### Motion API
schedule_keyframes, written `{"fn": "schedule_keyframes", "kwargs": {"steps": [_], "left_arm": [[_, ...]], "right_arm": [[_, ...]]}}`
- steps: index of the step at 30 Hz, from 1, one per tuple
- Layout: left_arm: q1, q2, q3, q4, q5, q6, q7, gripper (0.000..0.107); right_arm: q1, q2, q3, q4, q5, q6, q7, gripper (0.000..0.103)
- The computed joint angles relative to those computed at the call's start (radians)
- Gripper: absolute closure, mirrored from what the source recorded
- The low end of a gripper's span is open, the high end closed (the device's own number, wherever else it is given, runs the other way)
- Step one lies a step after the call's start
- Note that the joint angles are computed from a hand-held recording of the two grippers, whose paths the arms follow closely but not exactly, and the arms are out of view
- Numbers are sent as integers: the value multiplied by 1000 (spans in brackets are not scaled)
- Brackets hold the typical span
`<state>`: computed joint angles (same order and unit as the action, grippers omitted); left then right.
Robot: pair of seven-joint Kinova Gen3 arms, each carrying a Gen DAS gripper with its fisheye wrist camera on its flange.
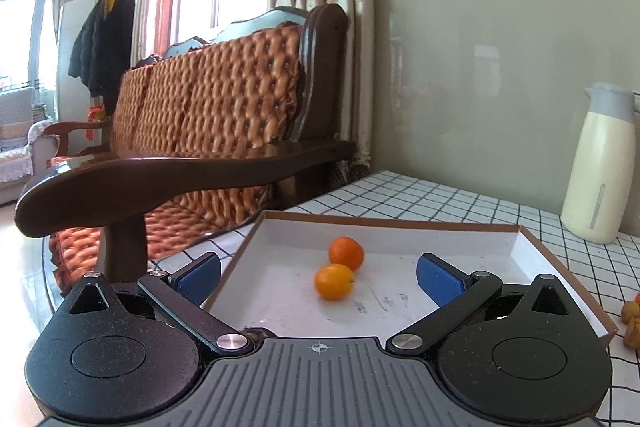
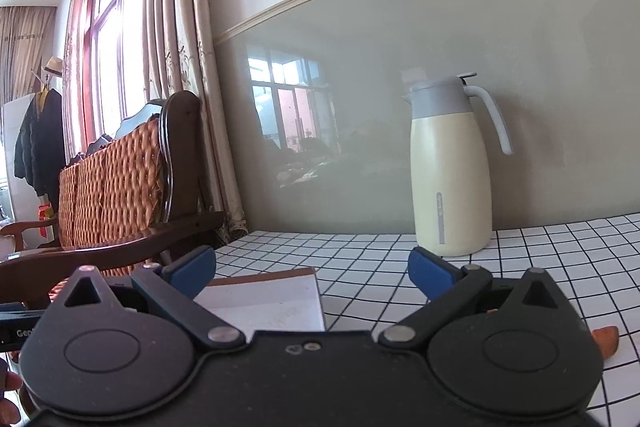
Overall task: Organize fruits
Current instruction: 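Move both open tools back toward the remaining fruits on the table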
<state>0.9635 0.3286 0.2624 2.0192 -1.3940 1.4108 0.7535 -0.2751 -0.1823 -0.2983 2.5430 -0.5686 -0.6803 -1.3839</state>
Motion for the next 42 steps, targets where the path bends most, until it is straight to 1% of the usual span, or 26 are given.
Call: {"fn": "schedule_keyframes", "kwargs": {"steps": [5,10,12,14,20,25,28,31,42], "left_arm": [[12,17,2,-25,-8,-5,-23,4],[24,30,2,-57,-14,-36,-78,4],[35,38,0,-72,-18,-43,-99,4],[47,48,-3,-87,-25,-49,-120,4],[73,71,-13,-135,-37,-90,-175,4],[101,90,-22,-166,-49,-120,-212,4],[113,101,-29,-183,-58,-140,-237,4],[129,116,-36,-202,-69,-154,-262,4],[169,145,-53,-247,-108,-238,-307,4]], "right_arm": [[27,-36,20,0,23,72,-1,6],[92,-69,2,-8,13,157,31,6],[149,-87,-35,-21,-26,211,76,6],[190,-101,-50,-29,-35,256,97,6],[304,-154,-56,-51,13,419,81,6],[359,-185,-31,-69,82,534,39,6],[373,-199,-12,-70,124,566,8,6],[379,-212,7,-65,167,579,-24,6],[446,-264,41,-54,322,659,-127,6]]}}
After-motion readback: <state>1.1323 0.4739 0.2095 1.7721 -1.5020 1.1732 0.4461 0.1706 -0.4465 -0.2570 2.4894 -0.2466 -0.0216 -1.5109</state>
